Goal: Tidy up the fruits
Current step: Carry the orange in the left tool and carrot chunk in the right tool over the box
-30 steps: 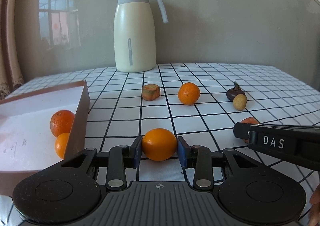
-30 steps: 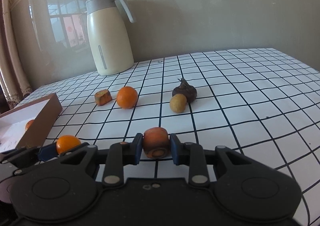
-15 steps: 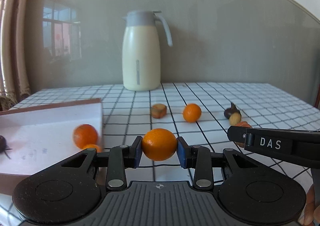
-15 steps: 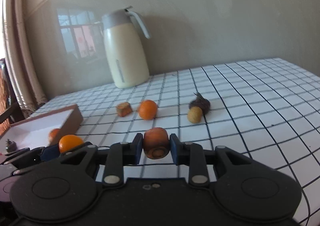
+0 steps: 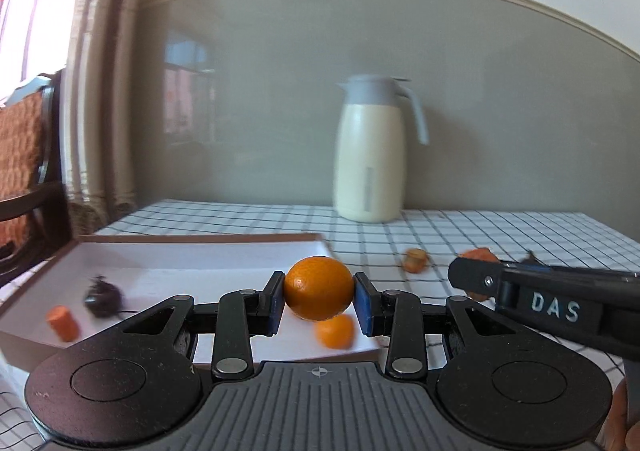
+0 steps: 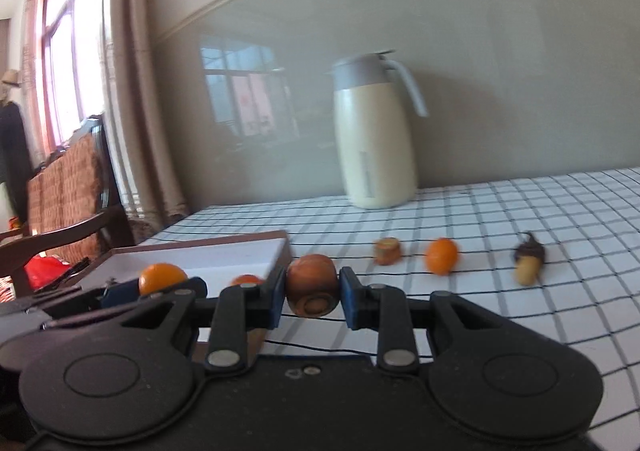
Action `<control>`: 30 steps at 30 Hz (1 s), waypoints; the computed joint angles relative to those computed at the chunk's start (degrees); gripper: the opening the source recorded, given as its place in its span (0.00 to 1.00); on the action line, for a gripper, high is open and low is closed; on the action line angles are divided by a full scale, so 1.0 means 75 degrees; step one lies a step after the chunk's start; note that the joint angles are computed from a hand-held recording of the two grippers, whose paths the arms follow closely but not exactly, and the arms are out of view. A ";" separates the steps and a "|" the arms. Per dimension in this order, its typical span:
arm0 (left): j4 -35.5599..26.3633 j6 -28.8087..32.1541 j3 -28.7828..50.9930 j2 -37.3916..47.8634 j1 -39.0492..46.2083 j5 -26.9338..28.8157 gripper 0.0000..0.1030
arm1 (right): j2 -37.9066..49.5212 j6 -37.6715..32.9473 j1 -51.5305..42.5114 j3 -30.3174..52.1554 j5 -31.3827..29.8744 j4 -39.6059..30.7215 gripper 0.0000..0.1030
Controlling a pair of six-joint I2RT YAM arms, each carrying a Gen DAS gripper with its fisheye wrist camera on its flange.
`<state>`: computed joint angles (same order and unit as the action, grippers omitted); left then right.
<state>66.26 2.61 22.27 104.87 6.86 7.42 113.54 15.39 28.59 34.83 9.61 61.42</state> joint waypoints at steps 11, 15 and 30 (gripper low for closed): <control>0.0129 0.0010 0.0217 0.0294 0.1296 0.0301 0.35 | 0.0539 -0.0080 0.0666 0.1029 -0.0211 -0.0333 0.20; 0.0061 -0.0032 0.0356 0.0409 0.1697 0.0369 0.35 | 0.0742 -0.0169 0.0851 0.1342 -0.0171 -0.0463 0.20; -0.0358 -0.0217 0.1149 0.0995 0.2627 0.0082 0.35 | 0.1303 -0.0338 0.1135 0.2204 -0.0054 -0.0860 0.20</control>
